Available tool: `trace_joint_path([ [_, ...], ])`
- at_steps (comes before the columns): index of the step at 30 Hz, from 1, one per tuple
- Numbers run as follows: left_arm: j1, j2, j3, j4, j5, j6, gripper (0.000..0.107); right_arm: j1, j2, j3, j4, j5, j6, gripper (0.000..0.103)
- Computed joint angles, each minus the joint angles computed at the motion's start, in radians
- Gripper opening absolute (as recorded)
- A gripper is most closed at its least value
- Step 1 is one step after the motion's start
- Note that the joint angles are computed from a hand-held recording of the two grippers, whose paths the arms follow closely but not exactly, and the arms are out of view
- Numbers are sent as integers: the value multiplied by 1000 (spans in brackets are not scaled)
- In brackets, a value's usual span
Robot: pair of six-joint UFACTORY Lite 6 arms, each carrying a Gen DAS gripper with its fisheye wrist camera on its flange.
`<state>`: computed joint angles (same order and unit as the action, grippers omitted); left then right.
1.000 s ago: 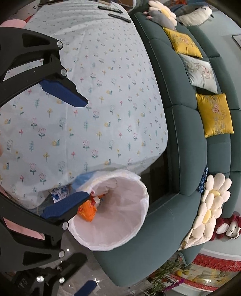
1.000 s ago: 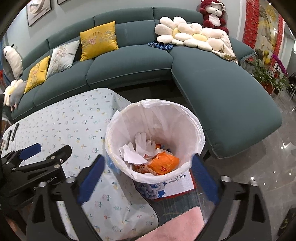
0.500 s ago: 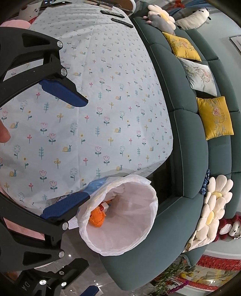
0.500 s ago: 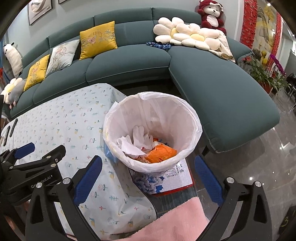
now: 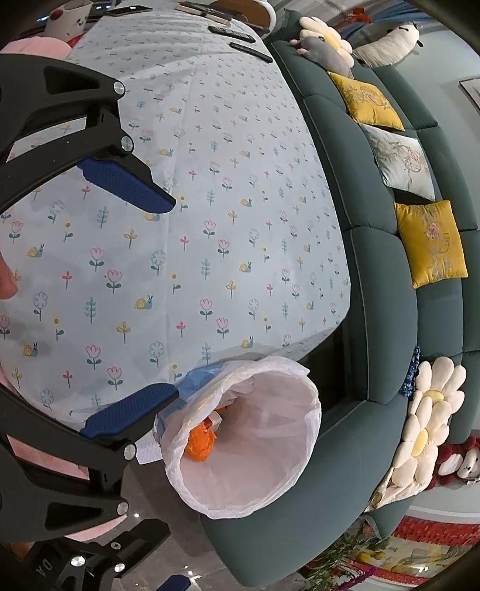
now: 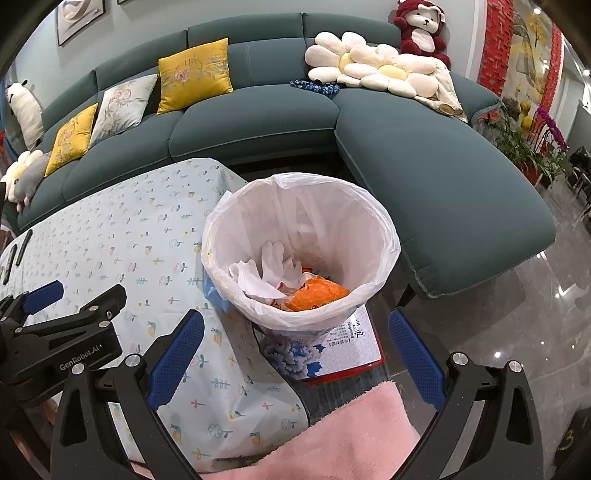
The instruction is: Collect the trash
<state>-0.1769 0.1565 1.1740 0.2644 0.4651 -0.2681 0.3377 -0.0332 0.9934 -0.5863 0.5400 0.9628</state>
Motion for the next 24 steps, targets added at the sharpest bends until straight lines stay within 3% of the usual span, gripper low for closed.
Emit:
trace_joint_path([
  [24, 1, -17, -53, 128, 0, -148, 89, 26, 12, -38, -23, -9, 31, 96],
])
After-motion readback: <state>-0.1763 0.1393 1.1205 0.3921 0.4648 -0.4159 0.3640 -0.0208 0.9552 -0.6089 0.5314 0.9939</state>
